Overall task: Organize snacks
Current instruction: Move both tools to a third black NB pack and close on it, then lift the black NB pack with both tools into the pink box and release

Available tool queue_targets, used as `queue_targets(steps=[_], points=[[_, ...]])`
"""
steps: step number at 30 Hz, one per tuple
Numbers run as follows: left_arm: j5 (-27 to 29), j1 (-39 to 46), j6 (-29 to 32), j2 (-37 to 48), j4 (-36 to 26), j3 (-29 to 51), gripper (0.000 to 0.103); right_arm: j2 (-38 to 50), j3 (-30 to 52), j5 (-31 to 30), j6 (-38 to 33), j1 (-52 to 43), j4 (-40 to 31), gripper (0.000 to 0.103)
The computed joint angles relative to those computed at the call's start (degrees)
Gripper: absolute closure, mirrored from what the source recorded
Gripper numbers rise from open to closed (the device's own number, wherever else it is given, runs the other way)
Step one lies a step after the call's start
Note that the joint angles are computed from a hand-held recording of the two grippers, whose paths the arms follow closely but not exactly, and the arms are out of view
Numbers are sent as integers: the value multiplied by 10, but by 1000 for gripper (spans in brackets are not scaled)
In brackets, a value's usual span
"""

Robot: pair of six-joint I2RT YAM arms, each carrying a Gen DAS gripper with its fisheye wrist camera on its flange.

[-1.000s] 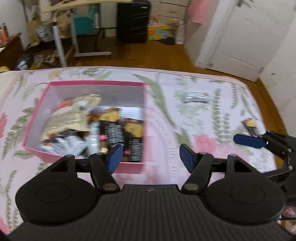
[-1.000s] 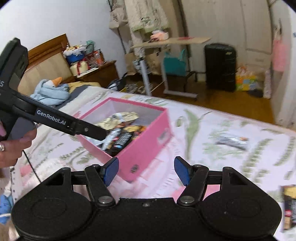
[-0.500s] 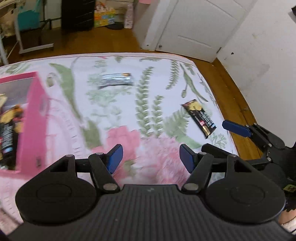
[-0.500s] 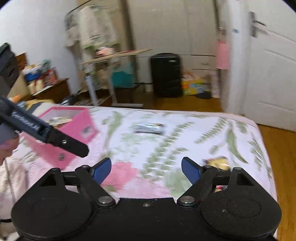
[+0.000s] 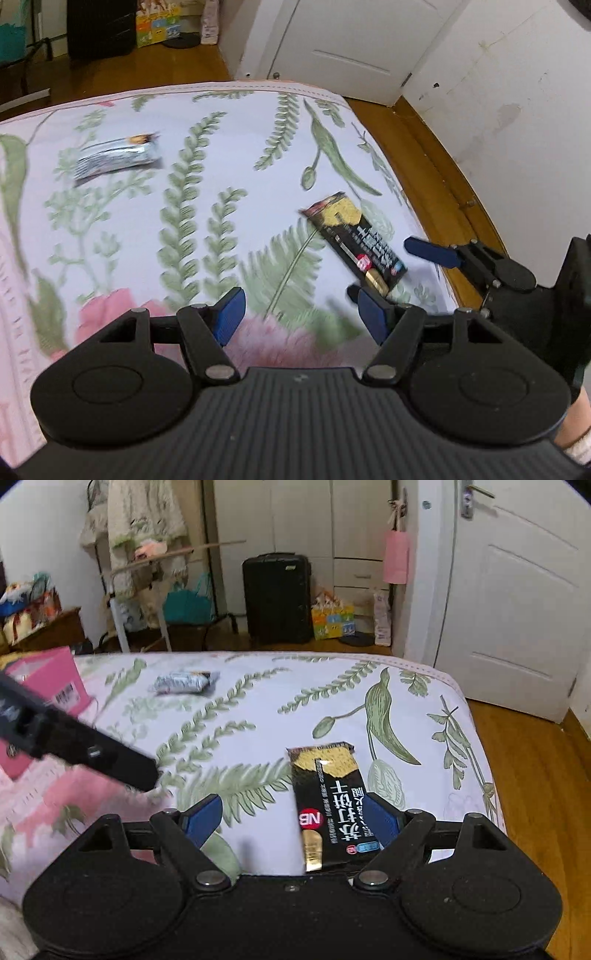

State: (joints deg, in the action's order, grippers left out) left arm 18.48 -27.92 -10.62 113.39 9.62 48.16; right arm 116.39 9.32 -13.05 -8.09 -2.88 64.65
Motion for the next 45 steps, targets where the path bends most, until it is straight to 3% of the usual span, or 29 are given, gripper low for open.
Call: queue_targets(steps=[9, 11, 12, 13, 17, 19, 27, 36, 41, 45], points=[[-7, -63, -54, 141, 71, 107, 36, 60, 95, -19, -39, -45, -114, 17], [-6, -66, -61, 173, 40, 146, 36, 51, 89, -2, 13, -32, -111, 24], [5, -63, -66, 184, 31, 157, 36, 36, 84, -1, 35, -24, -123, 32], [21, -58, -71, 189, 40, 156, 38, 26, 79, 0, 45, -17, -130, 46], [73, -39, -76, 181, 18, 145, 44, -24, 67, 35, 105, 27, -190, 49], [106, -25, -79, 168, 15, 124, 47, -43, 52, 11, 137, 34, -194, 49], [79, -3, -19, 54, -36, 4, 55, -158, -2, 83, 258, 187, -254, 50], [59, 73, 38, -154, -101, -142, 56, -324, 11, 155, 348, 370, -404, 49], [73, 165, 92, -271, -160, -203, 55, -342, 66, 213, 383, 480, -470, 49], [81, 265, 163, -365, -251, -216, 55, -320, 114, 219, 378, 534, -465, 49]])
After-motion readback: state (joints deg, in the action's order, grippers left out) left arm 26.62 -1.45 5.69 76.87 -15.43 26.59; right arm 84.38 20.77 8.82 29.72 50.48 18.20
